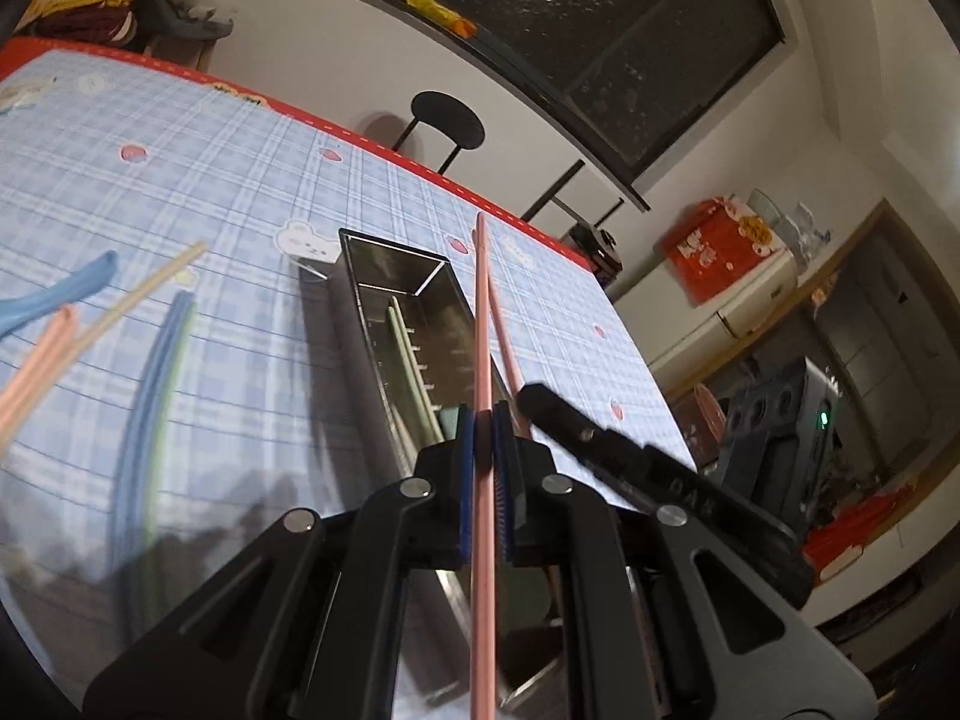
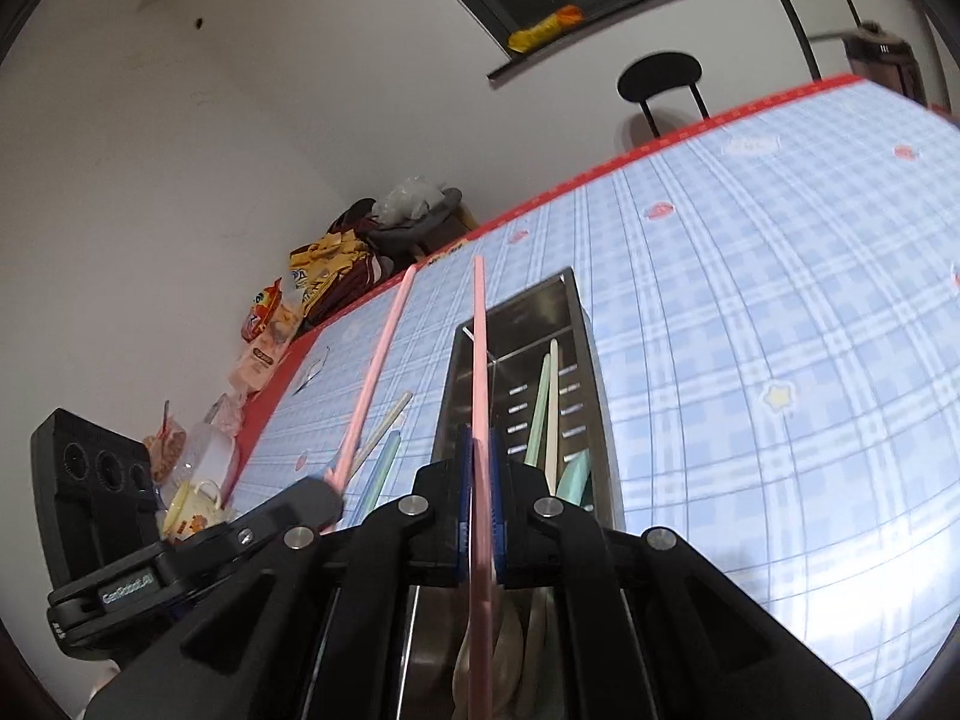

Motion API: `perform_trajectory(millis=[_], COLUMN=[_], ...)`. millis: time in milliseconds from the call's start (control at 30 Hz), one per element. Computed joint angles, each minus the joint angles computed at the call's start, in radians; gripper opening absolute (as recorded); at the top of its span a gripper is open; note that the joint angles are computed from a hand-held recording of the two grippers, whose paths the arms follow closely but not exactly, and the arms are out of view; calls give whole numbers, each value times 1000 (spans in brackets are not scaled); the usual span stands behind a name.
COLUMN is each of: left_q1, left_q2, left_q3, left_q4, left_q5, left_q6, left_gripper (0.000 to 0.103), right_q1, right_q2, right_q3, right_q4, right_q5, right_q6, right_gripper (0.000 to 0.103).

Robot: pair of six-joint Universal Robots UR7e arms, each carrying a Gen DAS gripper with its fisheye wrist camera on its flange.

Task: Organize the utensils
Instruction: 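Carry both pink chopsticks into the steel caddy and open both grippers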

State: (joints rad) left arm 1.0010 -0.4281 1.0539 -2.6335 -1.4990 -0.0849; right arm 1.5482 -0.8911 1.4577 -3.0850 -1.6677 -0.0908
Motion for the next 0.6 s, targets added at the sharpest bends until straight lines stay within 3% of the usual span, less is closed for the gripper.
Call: perform_trajectory(millis=[533, 600], left_q1=[-6, -9], left_q2=[106, 102], left_q3=[-111, -106], left_q4=[36, 15], left_q5=[75, 80], left_q6=[-55, -36], left_gripper=[9, 16], right_q1=[-5, -7], right_q2=[4, 3], right_q3=[-3, -4], right_q4=[-8, -7], right_q5=[-20, -13], right_q6=[41, 44], right_gripper=[7, 9])
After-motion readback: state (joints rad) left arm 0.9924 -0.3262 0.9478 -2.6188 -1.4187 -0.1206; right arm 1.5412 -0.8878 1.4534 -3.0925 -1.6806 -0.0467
